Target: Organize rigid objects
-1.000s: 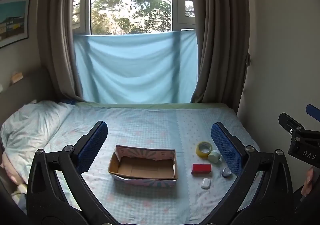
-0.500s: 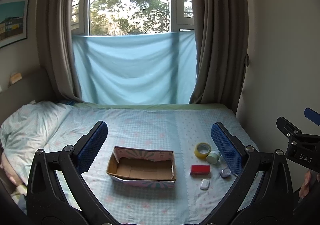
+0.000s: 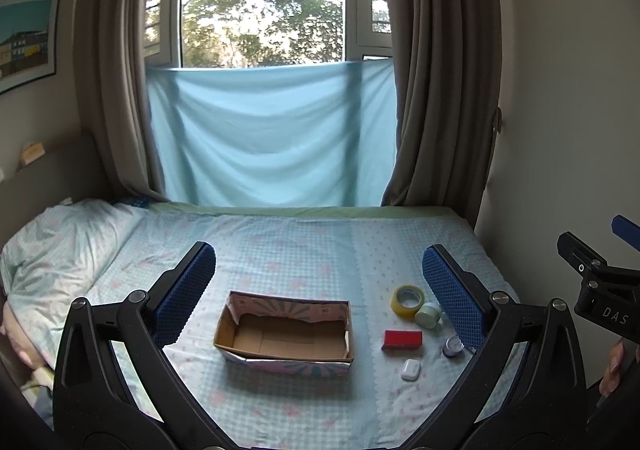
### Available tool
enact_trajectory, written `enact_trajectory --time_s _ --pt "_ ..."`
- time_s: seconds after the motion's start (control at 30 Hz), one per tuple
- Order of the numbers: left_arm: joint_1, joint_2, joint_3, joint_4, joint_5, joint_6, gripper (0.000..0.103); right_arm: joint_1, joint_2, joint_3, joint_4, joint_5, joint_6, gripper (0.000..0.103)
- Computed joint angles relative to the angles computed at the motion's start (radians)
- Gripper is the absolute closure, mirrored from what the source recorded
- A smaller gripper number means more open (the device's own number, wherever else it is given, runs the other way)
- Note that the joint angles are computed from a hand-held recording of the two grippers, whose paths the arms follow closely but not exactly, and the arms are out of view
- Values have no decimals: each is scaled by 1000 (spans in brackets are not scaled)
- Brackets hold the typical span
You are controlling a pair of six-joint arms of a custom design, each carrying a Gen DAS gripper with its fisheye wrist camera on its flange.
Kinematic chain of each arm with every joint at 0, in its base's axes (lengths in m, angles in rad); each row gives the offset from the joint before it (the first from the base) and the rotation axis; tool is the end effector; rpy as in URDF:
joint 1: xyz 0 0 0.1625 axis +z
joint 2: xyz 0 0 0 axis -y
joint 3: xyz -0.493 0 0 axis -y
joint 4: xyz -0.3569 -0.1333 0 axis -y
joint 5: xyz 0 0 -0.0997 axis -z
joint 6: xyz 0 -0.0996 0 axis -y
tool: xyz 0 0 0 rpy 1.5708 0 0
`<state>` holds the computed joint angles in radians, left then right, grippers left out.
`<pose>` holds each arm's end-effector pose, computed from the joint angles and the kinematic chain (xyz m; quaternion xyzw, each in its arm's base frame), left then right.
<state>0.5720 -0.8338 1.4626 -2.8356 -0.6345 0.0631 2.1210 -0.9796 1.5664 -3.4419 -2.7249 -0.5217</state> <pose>-0.5026 -0.5775 0.3294 0.3076 0.8024 -0.4423 0.2567 0.3700 -0.5225 0.4585 0.0618 -0.7439 0.5081 0.4297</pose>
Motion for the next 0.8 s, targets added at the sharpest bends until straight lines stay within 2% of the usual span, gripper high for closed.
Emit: enact_trajectory --time_s 0.7,0.8 --pt "6 12 -19 4 -2 2 0 -6 10 -19 -3 6 -11 0" --pt "6 11 -19 7 0 -2 0 -8 20 -31 -19 -5 -40 0"
